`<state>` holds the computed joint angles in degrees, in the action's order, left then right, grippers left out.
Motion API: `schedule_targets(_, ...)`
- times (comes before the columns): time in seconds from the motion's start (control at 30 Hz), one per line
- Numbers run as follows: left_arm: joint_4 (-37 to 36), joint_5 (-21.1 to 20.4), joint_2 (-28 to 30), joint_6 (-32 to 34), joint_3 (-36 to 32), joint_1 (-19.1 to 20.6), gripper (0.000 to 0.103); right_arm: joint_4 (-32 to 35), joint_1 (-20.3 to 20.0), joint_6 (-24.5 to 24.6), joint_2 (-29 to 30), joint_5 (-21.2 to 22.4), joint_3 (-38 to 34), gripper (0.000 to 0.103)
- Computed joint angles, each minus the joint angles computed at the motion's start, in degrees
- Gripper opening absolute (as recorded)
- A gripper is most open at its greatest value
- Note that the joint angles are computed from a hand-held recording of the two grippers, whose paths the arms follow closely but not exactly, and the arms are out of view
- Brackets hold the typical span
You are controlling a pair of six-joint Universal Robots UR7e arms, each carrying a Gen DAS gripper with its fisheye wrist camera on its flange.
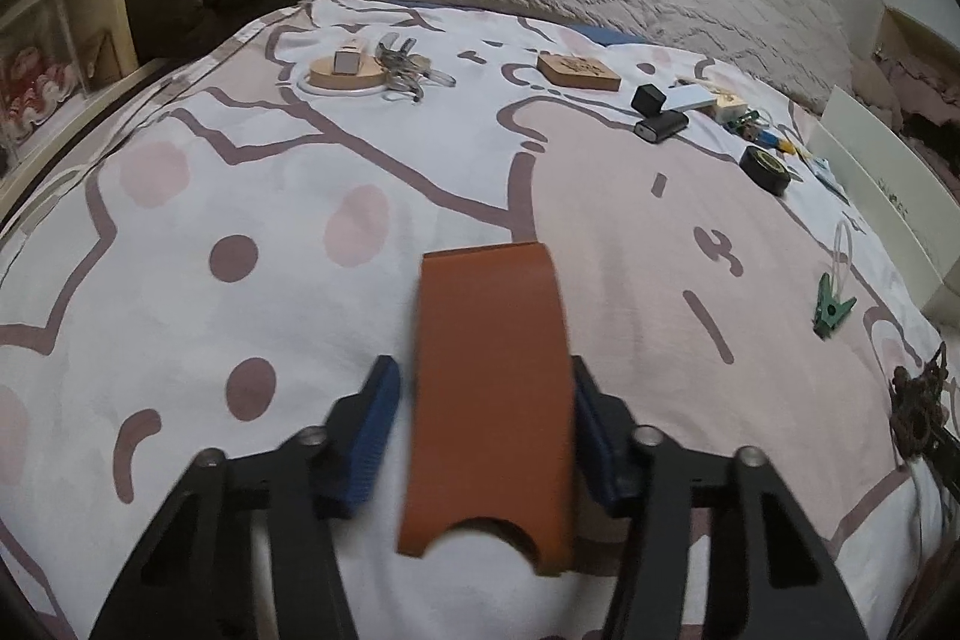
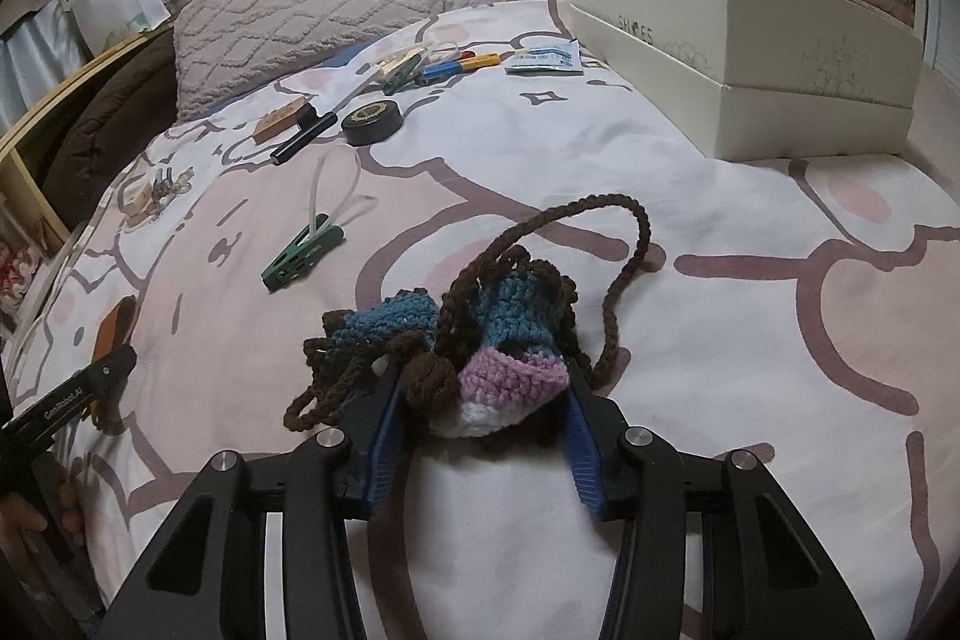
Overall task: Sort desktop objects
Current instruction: 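Grasp the blue crocheted pouch with the right tool while the left tool regrips the strap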
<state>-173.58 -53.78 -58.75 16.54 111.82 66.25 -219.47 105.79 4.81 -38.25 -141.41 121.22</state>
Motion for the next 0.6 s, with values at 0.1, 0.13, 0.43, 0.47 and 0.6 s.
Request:
schedule_targets(0.1,-1.26,0.74,0.1,0.58,0.6,-0.35,0.044,-1.02,-0.31,-0.19,0.0,0.94,0.33,0.048)
schedule_targets(0.13,-1.47,0.93,0.12,0.66,0.7,-0.43,0.044,-1.6,-0.49,-0.3,-0.02,1.44,0.54,0.048)
schedule_targets(0.43,-0.03,0.99,-0.42,0.44,0.63,-0.67,0.044,-4.01,-1.48,1.63,-1.32,5.2,2.65,0.041)
schedule_targets(0.47,0.51,1.01,-0.69,-0.05,0.73,-0.79,0.044,-3.77,-1.65,2.36,-1.83,5.86,3.09,0.04)
schedule_targets(0.6,2.23,0.71,-1.81,-1.27,1.75,-1.74,0.044,-0.8,-1.75,4.63,-3.87,7.37,4.09,0.033)
